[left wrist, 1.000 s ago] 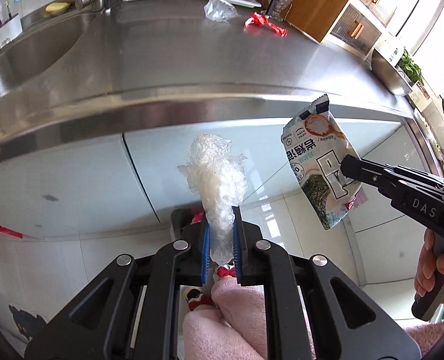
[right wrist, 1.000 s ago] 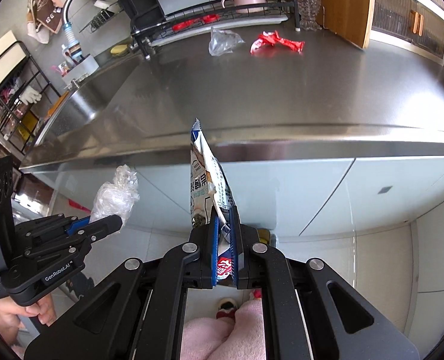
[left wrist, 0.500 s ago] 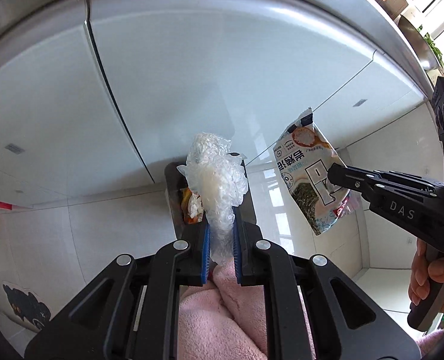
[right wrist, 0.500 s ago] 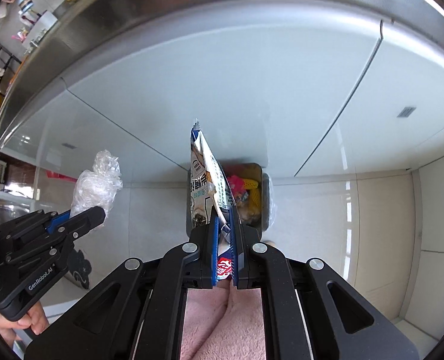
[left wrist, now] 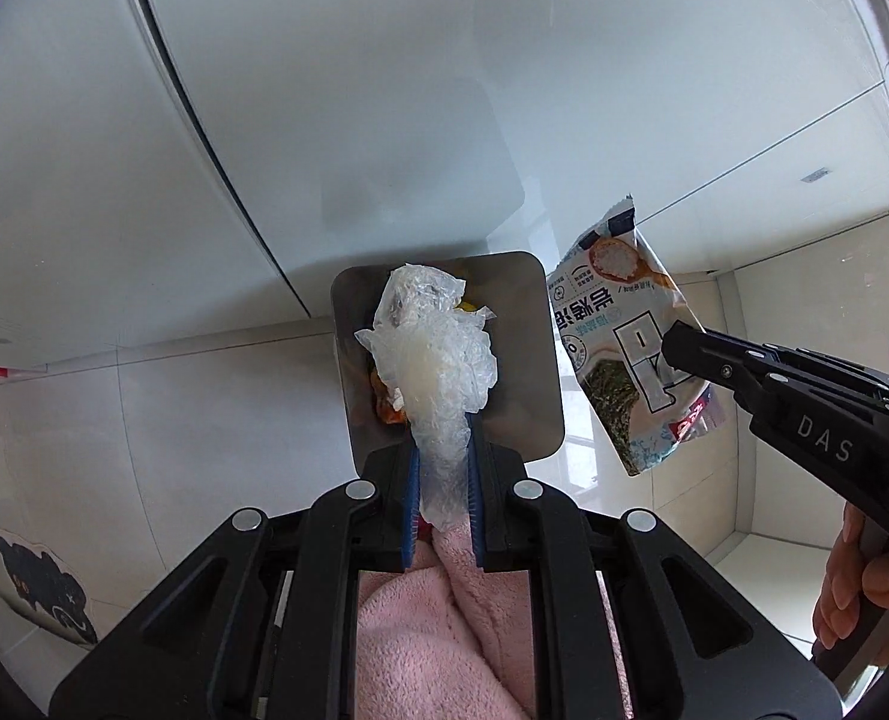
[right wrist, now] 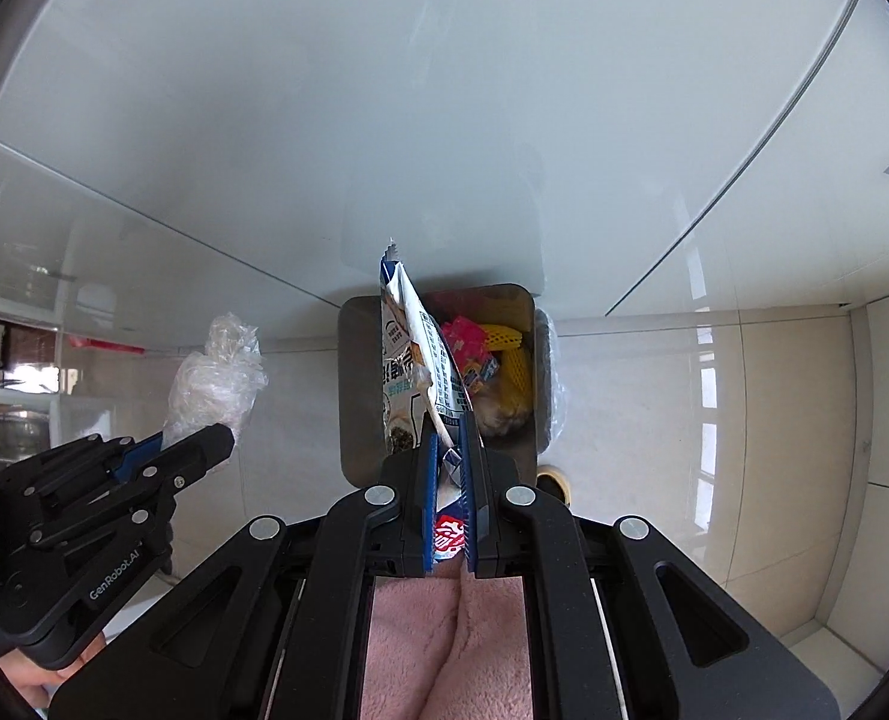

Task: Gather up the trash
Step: 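Lower the plastic bag and snack bag into the bin and open both tools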

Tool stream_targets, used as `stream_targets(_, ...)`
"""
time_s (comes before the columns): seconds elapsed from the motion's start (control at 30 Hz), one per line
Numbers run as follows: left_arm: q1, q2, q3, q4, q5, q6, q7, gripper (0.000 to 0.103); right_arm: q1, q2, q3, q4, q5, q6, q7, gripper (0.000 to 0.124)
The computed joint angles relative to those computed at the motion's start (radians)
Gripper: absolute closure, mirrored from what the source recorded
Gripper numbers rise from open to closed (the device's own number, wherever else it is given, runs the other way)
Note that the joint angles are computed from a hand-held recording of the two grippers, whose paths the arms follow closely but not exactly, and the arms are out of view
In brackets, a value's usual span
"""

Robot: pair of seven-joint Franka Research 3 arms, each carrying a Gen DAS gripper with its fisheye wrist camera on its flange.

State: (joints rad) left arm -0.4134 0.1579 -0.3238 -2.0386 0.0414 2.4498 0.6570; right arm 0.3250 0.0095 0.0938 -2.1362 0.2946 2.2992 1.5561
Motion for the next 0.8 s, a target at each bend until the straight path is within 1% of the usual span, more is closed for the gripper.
stream_targets(0.1,0.008,0.031,-0.005,0.015,-0.033,0.005,0.036,0.090,0.002,0.039,0.000,0.027,-0.002,-0.005,0.023,0.116)
stream_targets(0.17,0.010,0.044,-0.005,0.026,-0.044,0.002,0.039,0.087,0.004,0.045,0.000,0.027,-0.011,-0.007,0.033,0.116)
stream_targets(0.3,0.017,0.041,-0.006,0.015,-0.059,0.016,0.047,0.086,0.004,0.078,-0.001,0.061,0.000,-0.038,0.057,0.113)
stream_targets(0.37,0.016,0.050,-0.005,0.033,-0.058,0.003,0.050,0.086,0.005,0.088,-0.001,0.072,0.008,-0.048,0.066,0.113)
stream_targets(0.4,0.017,0.052,-0.004,0.038,-0.059,0.000,0.051,0.084,0.006,0.092,-0.001,0.076,0.005,-0.050,0.071,0.113)
stream_targets(0.47,0.016,0.056,-0.002,0.049,-0.054,-0.011,0.043,0.076,0.004,0.107,-0.003,0.093,0.006,-0.058,0.079,0.112)
stream_targets(0.6,0.019,0.054,-0.001,0.050,-0.053,-0.008,0.047,0.069,0.005,0.130,-0.005,0.114,0.004,-0.058,0.094,0.112)
stream_targets(0.63,0.018,0.055,0.000,0.050,-0.050,-0.007,0.047,0.066,0.006,0.134,-0.006,0.120,-0.001,-0.060,0.098,0.110)
stream_targets(0.7,0.017,0.054,0.001,0.053,-0.041,-0.013,0.045,0.064,0.008,0.137,-0.006,0.127,-0.006,-0.060,0.111,0.095)
stream_targets(0.73,0.016,0.053,0.003,0.054,-0.036,-0.016,0.041,0.063,0.007,0.132,-0.007,0.122,-0.006,-0.055,0.113,0.083)
stream_targets(0.77,0.015,0.050,0.004,0.054,-0.031,-0.019,0.037,0.059,0.007,0.131,-0.007,0.119,-0.005,-0.047,0.115,0.078)
stream_targets(0.8,0.012,0.051,0.005,0.058,-0.022,-0.022,0.031,0.056,0.008,0.130,-0.007,0.119,-0.009,-0.044,0.121,0.078)
